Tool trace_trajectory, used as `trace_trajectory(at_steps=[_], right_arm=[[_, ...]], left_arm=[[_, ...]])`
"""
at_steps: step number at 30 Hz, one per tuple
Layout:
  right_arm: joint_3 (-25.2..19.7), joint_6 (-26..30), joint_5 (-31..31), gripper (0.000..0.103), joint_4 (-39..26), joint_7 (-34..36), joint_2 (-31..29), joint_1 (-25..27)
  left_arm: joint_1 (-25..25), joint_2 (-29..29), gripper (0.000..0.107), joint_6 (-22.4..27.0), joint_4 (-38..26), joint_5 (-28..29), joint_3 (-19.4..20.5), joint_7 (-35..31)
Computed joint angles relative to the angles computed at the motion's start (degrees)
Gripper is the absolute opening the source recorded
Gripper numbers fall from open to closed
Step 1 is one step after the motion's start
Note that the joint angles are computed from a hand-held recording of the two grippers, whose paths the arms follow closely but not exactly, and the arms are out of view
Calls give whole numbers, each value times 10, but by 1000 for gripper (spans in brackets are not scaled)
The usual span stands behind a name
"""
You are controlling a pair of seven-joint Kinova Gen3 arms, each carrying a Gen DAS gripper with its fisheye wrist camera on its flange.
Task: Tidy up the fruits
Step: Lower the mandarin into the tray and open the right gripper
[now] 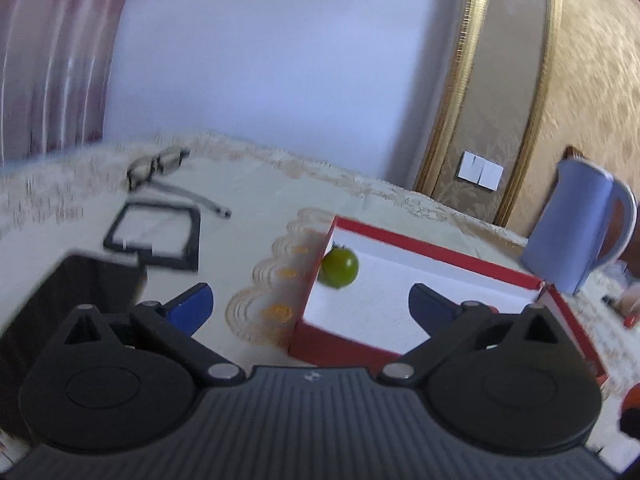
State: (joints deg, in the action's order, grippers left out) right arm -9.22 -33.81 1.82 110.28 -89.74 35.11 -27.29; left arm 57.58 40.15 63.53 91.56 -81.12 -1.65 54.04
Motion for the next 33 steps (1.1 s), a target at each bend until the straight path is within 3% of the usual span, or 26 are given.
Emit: trace_trajectory(at_steps=[3, 12, 16, 26, 28, 30, 33], right_arm=[[12, 10, -21, 43, -17, 12, 5, -16], [13, 19, -22, 43, -59, 15, 20, -13], [1, 86, -7, 43, -126, -7, 39, 6], [89, 270, -76, 44, -339, -8, 117, -50], [112, 300, -83, 52, -375, -17, 133, -64], [144, 302, -95, 54, -377, -32, 133, -84], [123, 248, -73, 54, -313, -29, 100, -76]], left_arm=[[1, -7, 103, -10, 24, -30, -2, 38], [15, 12, 103, 34, -2, -30, 5, -12], [10, 8, 103, 24, 5, -36, 6, -6], [-2, 0, 103, 10, 20, -47, 16, 13], [-10, -8, 103, -8, 24, -44, 21, 6], [-19, -18, 103, -32, 31, -42, 26, 2], [-18, -19, 103, -39, 34, -45, 24, 2]])
